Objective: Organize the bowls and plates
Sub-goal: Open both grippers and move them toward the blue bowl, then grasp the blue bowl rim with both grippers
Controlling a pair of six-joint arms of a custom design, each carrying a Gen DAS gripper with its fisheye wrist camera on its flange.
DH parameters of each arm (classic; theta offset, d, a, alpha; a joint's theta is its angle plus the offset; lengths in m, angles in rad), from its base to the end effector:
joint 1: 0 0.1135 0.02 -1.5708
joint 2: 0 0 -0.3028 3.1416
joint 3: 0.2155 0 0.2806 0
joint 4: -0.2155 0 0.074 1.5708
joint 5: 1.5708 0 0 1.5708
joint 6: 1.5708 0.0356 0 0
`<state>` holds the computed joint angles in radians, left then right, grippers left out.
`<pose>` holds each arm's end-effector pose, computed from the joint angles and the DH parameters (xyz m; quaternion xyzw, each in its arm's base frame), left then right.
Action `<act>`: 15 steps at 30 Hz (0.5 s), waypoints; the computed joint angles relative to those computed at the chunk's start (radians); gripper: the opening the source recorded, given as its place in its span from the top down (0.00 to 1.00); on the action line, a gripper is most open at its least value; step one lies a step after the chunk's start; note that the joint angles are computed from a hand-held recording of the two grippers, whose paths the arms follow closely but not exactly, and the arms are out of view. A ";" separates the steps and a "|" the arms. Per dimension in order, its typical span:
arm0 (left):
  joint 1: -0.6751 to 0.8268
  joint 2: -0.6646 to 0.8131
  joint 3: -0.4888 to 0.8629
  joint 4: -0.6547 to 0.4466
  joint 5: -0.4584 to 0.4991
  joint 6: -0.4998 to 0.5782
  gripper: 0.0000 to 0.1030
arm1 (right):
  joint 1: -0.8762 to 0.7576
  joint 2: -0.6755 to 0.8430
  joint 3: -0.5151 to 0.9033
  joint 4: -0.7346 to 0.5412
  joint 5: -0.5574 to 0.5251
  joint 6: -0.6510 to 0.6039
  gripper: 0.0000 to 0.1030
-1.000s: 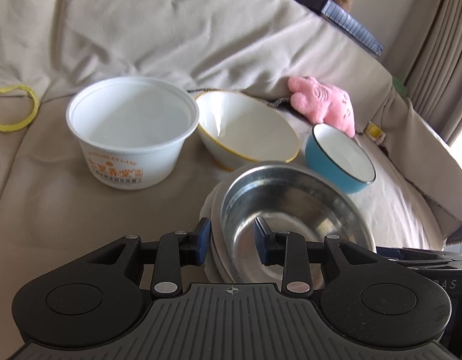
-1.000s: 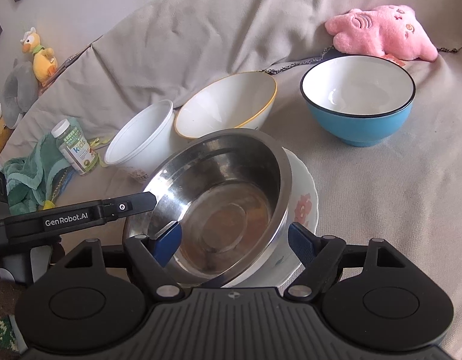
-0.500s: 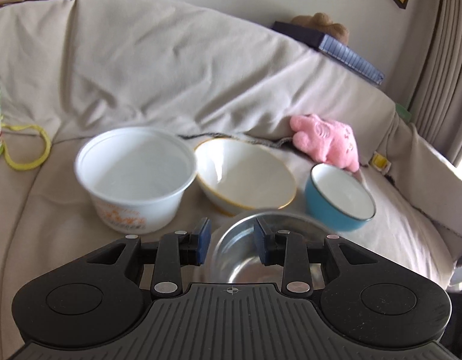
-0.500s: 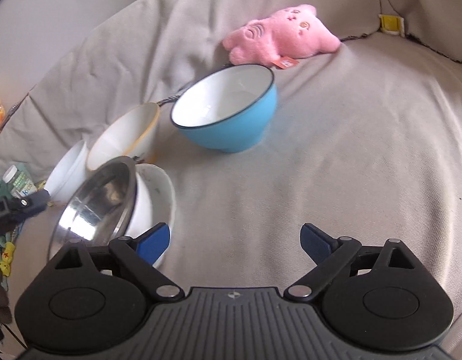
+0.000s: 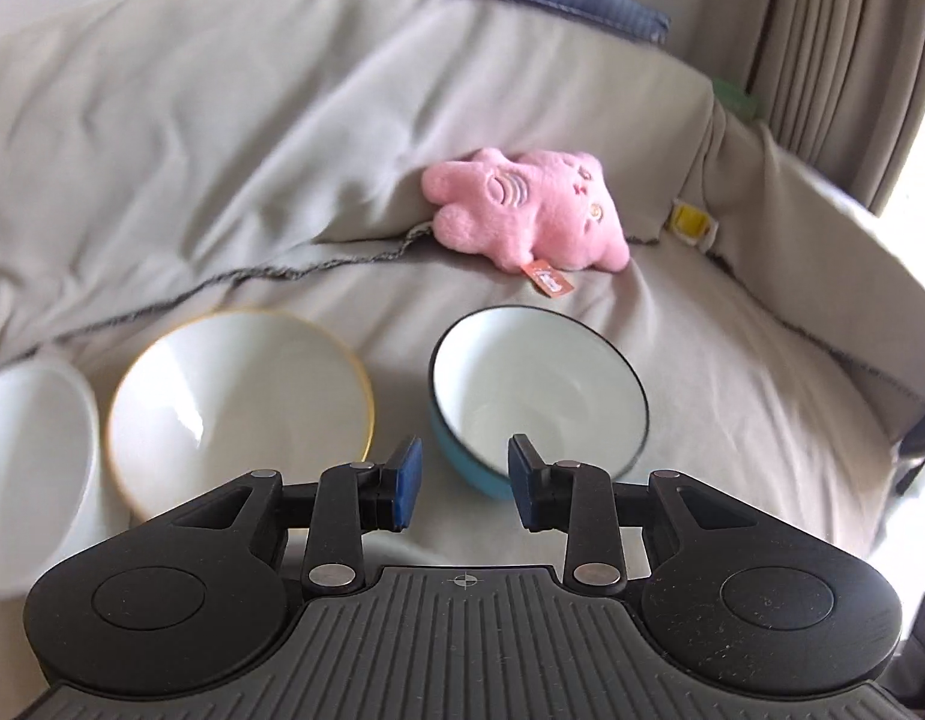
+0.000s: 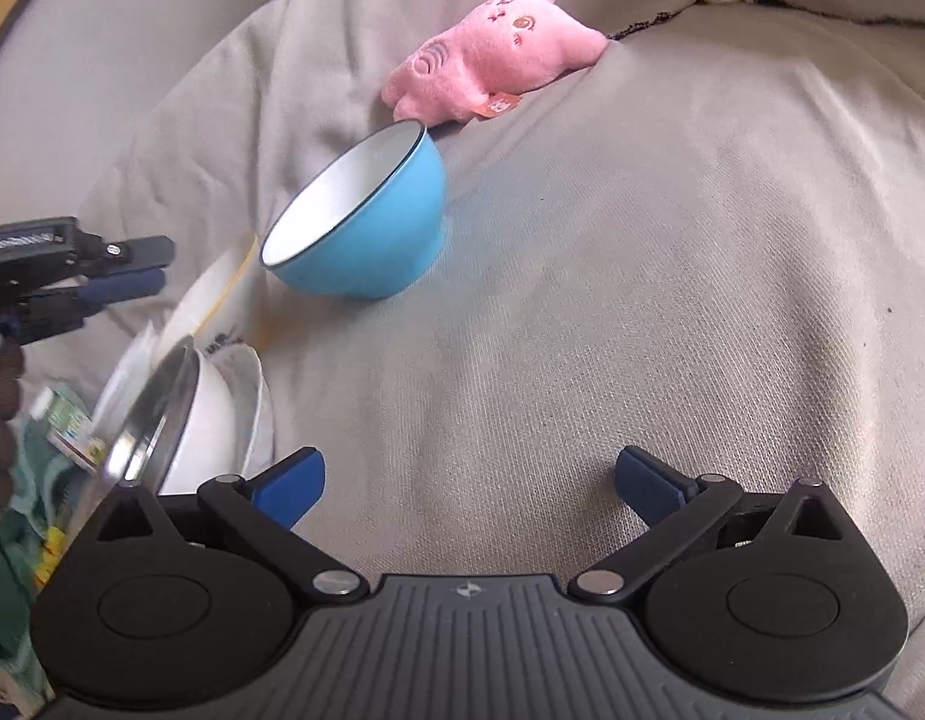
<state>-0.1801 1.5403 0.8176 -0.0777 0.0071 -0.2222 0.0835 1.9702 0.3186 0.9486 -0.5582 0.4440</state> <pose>0.3269 -0.0598 0.2012 -0.0182 0.9265 -0.0783 0.3675 0.2525 0.0400 0.0470 0.0424 0.8789 0.3467 0.3250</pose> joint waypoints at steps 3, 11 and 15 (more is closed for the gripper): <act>-0.004 0.158 0.172 -0.071 -0.018 0.009 0.67 | -0.048 0.004 0.034 -0.072 -0.102 -0.054 0.00; -0.021 0.454 0.515 -0.260 -0.150 0.125 0.66 | -0.002 -0.117 0.081 -0.139 -0.001 -0.165 0.02; 0.002 0.529 0.585 -0.324 -0.095 0.096 0.66 | 0.038 -0.076 0.262 -0.222 0.148 -0.089 0.20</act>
<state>-0.1782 2.0694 1.4028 -0.4013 -0.0882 -0.1259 0.1216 1.8940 0.5810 0.7266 -0.4099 0.3553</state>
